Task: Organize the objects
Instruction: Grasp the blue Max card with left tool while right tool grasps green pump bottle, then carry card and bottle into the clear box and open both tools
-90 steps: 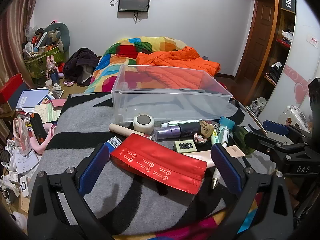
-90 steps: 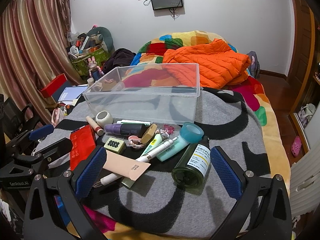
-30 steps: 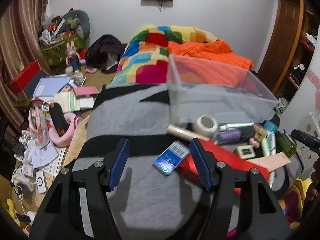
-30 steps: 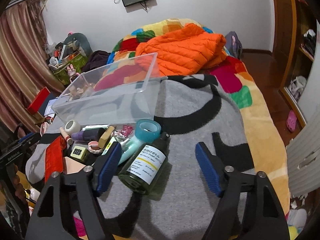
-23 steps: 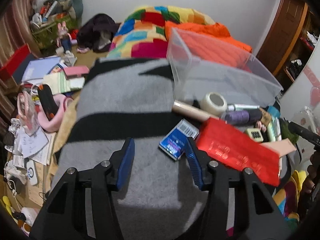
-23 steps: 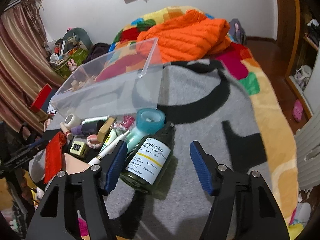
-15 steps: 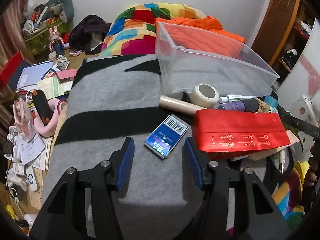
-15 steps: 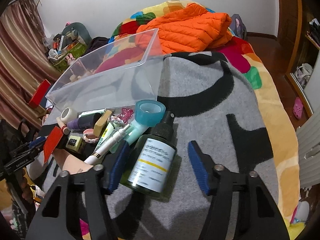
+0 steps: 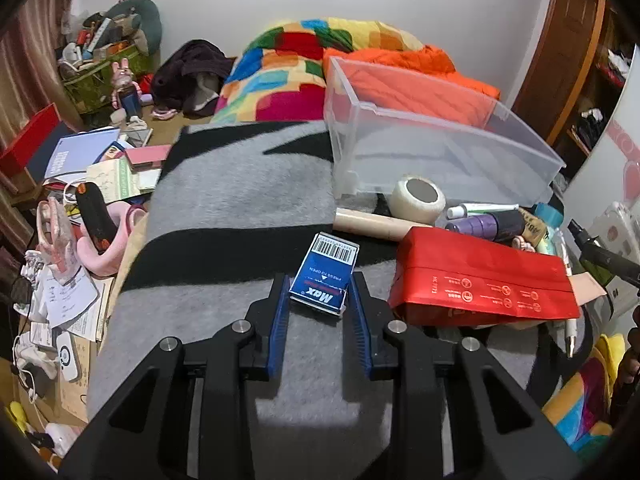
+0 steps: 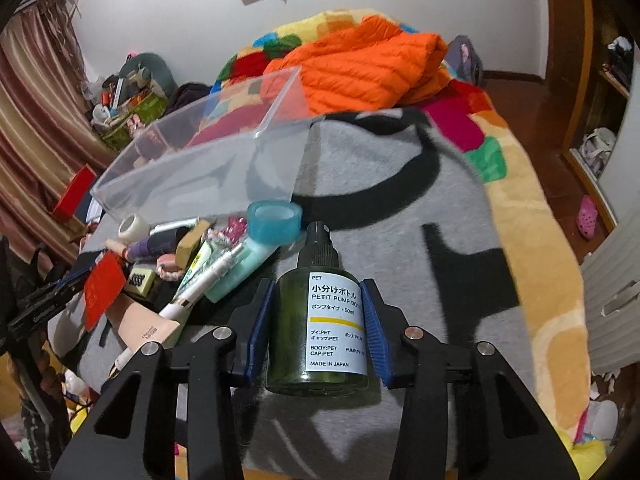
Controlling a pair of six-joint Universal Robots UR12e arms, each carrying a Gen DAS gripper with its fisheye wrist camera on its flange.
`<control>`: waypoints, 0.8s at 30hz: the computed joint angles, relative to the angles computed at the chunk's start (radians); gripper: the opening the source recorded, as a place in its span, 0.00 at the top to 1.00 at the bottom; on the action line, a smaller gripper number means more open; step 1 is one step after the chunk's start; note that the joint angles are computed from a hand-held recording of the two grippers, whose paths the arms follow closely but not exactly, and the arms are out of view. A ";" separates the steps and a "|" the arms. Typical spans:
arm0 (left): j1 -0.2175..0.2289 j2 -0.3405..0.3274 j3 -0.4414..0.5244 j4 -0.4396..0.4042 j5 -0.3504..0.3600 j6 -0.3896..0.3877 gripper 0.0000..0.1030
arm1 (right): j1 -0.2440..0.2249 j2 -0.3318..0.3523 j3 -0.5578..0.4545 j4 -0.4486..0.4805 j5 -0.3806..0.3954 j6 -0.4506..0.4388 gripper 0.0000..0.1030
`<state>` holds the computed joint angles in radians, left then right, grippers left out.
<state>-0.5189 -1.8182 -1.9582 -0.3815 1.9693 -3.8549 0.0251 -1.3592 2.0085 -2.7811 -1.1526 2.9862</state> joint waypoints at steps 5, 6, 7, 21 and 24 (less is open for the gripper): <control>-0.018 0.014 -0.007 0.019 0.060 -0.010 0.71 | -0.006 -0.007 -0.001 -0.053 0.018 0.011 0.62; -0.020 0.017 -0.007 0.023 0.070 -0.010 0.71 | -0.004 -0.008 -0.002 -0.064 0.020 0.010 0.62; -0.024 0.018 -0.004 0.030 0.085 -0.009 0.71 | -0.003 -0.009 -0.004 -0.075 0.022 0.009 0.62; -0.022 -0.016 0.070 0.162 0.117 0.108 0.71 | 0.049 0.031 -0.102 -0.152 0.080 -0.030 0.62; -0.014 -0.030 0.091 0.171 0.098 0.129 0.71 | 0.061 0.048 -0.133 -0.127 0.095 -0.045 0.62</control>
